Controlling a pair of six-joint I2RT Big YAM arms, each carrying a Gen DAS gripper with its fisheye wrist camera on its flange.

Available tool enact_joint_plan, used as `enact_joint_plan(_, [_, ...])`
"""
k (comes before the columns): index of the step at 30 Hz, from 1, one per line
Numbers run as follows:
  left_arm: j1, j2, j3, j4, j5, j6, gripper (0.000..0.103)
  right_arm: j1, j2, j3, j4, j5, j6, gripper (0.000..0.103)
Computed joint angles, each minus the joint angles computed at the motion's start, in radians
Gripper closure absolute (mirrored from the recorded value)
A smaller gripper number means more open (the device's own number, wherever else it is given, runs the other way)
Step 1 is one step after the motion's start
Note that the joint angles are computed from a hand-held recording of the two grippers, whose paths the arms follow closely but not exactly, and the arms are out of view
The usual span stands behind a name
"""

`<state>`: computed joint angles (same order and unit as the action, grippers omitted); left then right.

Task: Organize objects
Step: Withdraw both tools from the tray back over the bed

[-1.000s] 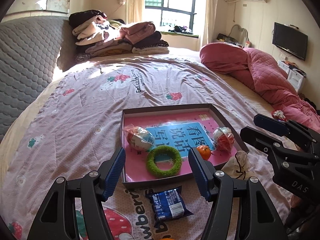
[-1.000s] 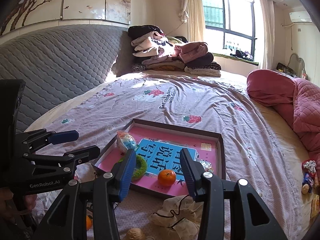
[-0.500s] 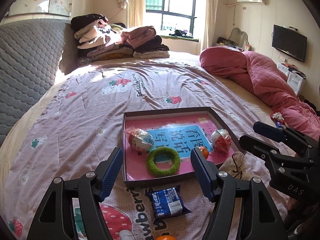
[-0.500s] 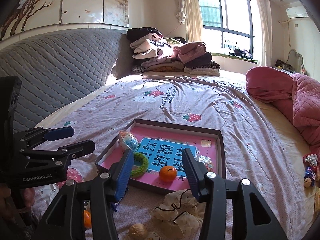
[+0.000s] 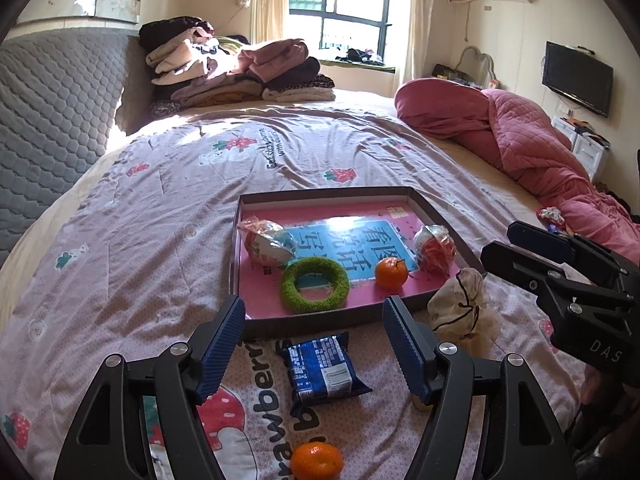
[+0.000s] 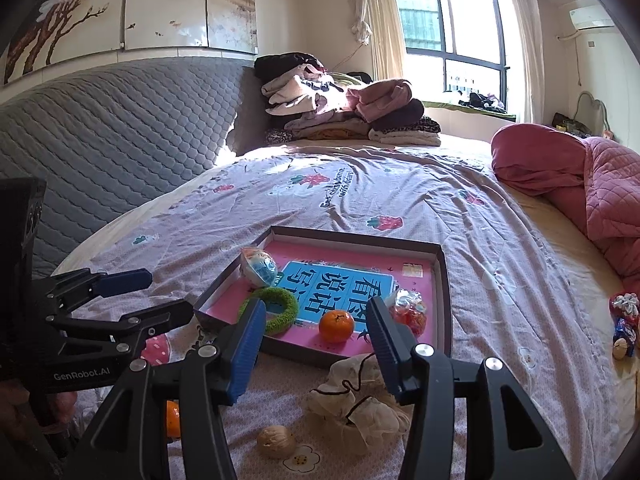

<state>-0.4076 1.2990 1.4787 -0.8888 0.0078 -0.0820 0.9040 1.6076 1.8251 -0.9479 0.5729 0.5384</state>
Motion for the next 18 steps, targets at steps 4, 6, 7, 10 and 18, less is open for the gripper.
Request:
enact_joint_plan(4, [-0.002, -0.020, -0.036, 0.004, -0.004, -0.015, 0.030, 0.006, -0.010, -0.014, 0.001, 0.008, 0.011, 0.051])
enact_joint_plan(6, [-0.002, -0.034, -0.055, 0.019, -0.012, -0.025, 0.030, 0.010, -0.019, -0.026, 0.008, 0.012, 0.015, 0.051])
enact_joint_plan(7, [-0.001, -0.042, -0.065, 0.028, -0.014, -0.025, 0.030, 0.013, -0.024, -0.033, 0.013, 0.014, 0.017, 0.051])
enact_joint_plan(10, [-0.002, -0.056, -0.083, 0.030, -0.035, -0.024, 0.030, 0.019, -0.037, -0.052, 0.029, 0.023, 0.020, 0.050])
enact_joint_plan(18, [-0.001, -0.089, -0.126, 0.030, -0.047, -0.035, 0.030, 0.039, -0.052, -0.070, 0.048, 0.040, 0.019, 0.046])
